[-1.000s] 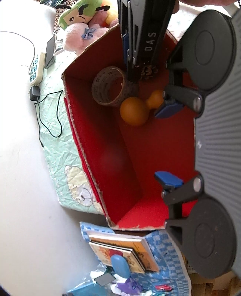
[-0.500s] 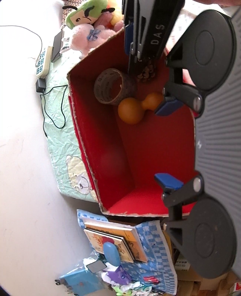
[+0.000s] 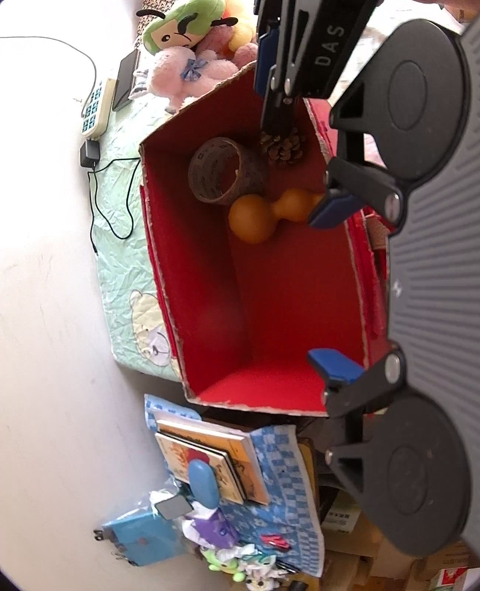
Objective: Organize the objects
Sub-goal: 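Withdraw the right gripper from the box toward the scarf-tied cream strap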
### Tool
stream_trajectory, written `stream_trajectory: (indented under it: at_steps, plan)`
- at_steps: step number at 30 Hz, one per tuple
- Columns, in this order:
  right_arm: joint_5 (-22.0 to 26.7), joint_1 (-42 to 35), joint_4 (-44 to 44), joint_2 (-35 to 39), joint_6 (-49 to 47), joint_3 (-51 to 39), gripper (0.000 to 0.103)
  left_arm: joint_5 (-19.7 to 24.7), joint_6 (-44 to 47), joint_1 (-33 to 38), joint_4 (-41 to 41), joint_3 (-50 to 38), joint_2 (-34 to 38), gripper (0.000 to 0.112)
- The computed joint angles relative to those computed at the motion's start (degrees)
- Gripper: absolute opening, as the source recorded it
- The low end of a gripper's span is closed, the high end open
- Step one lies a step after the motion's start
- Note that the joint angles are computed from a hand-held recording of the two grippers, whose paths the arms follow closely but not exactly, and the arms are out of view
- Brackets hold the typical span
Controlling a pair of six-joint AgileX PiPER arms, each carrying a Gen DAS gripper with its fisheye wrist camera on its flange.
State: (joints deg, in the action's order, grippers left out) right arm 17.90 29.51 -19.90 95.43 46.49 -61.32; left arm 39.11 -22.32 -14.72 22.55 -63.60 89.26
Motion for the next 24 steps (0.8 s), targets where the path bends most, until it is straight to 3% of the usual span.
stream_trajectory:
  at_steps: [14,17,24]
  plan:
    - [-3.5,-0.3,7.2,-3.8,-7.7,5.9,0.038,3.6,-6.1,-2.7,2.0,2.9,-2.0,0.077]
    - [-3.7,-0.5,12.0,-4.2,-12.3,6.6,0.038,4.2,-7.5,-3.6,2.8,3.5,-2.5,0.078]
    - [-3.9,-0.3,13.0,-4.2,-13.3,8.1,0.038,4.7,-9.5,-5.0,3.8,5.5,-3.2,0.080]
